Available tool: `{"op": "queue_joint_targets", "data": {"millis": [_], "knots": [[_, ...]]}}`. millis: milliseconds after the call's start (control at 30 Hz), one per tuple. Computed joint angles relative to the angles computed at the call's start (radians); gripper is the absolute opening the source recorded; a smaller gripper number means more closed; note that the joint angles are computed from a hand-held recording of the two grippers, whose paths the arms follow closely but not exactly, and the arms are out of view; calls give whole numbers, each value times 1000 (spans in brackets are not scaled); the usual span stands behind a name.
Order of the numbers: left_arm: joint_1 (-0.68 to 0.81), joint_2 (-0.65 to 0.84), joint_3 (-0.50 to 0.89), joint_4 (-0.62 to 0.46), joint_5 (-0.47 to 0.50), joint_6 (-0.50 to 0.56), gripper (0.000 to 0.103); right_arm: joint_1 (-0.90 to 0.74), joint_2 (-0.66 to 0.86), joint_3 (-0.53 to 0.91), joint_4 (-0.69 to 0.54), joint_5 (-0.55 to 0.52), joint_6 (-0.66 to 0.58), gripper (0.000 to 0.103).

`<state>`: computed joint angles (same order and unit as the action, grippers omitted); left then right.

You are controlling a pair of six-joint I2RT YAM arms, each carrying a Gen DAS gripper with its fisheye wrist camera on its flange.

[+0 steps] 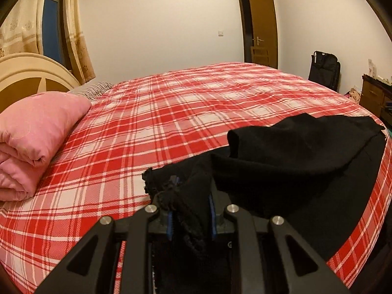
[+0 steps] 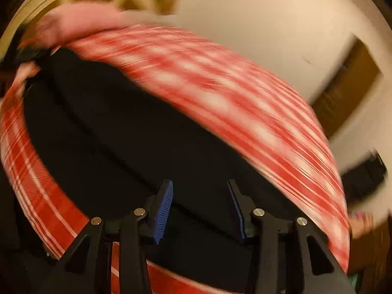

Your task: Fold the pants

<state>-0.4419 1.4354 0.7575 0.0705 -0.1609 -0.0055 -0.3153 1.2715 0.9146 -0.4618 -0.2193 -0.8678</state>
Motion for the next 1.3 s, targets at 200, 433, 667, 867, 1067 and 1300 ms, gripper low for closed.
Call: {"op": "queue_joint_targets", "data": {"millis": [200,433,667,867,1067,1300], "knots": [[-27,-48,-25,-13,-27,22,23,232,101,-92,184,171,-15,45],[-55,-144,-18,-110,-10,55,23,197,158,-15,135,116,10,0],[-37,-172,-1,-159,18,95,23,97,-4,41,-61,-22,-42,0],[-33,-220,-19,-188,37,107,23,156,-47,-121,69,22,-74,67],[-38,-156,-19,-145,28,67,23,276,-58,-266,277,167,-75,58],[-14,-186,-10,-159,56,70,23,278,8,-259,344,216,-85,11]]}}
